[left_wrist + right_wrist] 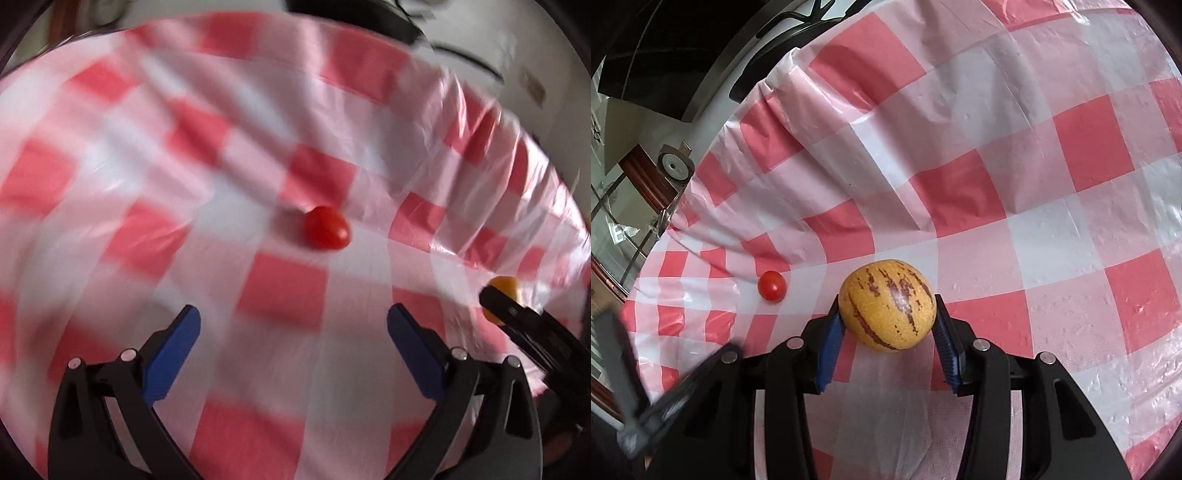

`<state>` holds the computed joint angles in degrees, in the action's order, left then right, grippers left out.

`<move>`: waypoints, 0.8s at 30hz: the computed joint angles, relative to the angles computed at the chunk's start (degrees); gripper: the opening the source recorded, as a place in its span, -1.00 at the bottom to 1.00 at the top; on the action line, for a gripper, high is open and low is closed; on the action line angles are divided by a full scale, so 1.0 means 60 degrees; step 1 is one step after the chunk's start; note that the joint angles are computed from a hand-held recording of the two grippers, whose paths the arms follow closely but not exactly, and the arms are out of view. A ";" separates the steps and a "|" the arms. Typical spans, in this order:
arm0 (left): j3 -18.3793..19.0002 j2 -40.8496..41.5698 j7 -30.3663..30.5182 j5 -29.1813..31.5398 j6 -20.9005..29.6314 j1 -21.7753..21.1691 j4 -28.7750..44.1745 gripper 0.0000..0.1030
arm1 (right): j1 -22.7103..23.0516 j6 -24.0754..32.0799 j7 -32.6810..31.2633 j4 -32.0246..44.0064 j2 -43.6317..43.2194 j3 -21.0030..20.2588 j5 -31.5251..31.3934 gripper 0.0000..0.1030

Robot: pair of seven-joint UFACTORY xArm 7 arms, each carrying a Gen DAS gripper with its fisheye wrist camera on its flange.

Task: Organize fruits
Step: 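Grasp the yellow striped pepino melon with the right tool while the left tool grasps the red tomato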

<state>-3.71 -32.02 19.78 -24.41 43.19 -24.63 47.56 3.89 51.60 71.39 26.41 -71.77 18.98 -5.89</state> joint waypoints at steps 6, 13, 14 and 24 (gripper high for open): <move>-0.0266 0.1825 0.0651 0.0034 0.0114 -0.0149 0.1463 0.39 | 0.0116 0.0014 -0.0066 -0.0128 -0.0186 -0.0115 0.0065 -0.11; -0.0567 0.2205 0.1089 0.0386 -0.0124 -0.0053 0.1772 -0.23 | 0.0112 -0.0088 -0.0131 -0.0057 0.0142 -0.0120 0.0122 -0.11; -0.0445 0.2086 0.1282 0.0140 -0.0118 -0.0108 0.1696 -0.23 | 0.0114 -0.0094 -0.0128 -0.0056 0.0154 -0.0117 0.0123 -0.11; 0.1157 -0.2243 0.1135 -0.1365 0.1092 -0.0216 -0.0996 -0.23 | 0.0112 -0.0136 -0.0078 -0.0080 0.0101 -0.0093 0.0088 -0.11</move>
